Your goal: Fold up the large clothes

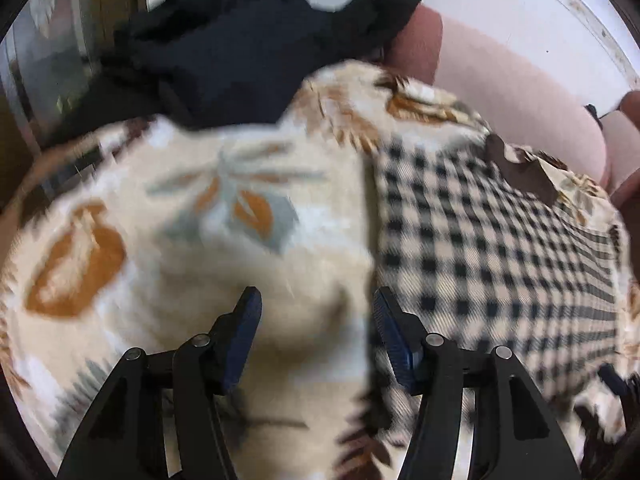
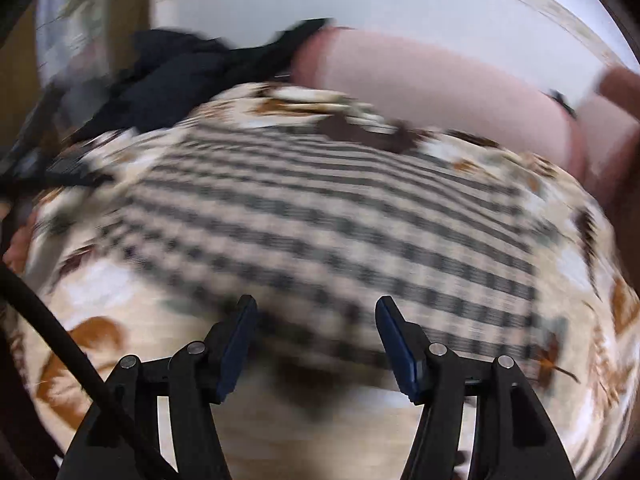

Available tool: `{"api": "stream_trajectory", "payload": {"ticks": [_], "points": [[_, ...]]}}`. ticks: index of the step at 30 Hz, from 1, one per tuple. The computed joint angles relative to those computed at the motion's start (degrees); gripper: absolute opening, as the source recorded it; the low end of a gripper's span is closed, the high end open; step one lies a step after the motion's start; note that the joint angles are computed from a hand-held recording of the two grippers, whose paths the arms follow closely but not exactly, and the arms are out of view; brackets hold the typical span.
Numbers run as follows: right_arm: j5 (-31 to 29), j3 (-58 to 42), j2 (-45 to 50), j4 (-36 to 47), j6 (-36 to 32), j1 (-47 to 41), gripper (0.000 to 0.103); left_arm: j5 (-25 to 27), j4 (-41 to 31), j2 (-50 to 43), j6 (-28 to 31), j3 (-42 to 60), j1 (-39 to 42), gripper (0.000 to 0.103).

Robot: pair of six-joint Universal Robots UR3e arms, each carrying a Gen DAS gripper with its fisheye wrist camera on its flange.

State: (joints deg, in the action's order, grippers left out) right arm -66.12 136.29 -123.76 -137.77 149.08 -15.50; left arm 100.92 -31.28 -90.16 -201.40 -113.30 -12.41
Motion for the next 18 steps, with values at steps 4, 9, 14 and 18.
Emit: {"api": "stream_trajectory", "payload": {"ticks": [4,9,14,18], "points": [[-10.3,-3.1,15.0,-15.1,9.5,20.7,0.066,6.5,2.6,-0.8,0.5,0.8,-2.1,0.058],[-21.1,-9.3,30.3,-26.8,14.6,37.3,0.066,4.6,5.7,4.1,0.6,-2.5,0.3,0.058],[-26.6,-12.8,37.2,-30.4,16.7,42.8,0.066,1.6,6.7,7.1,-0.4,-4.2,3.5,0.058],[-29.3,-12.8,39.7,-33.5,17.8,44.8,0.066,1.2,6.9,7.4,-0.4,-4.5,4.3,0.058]]}}
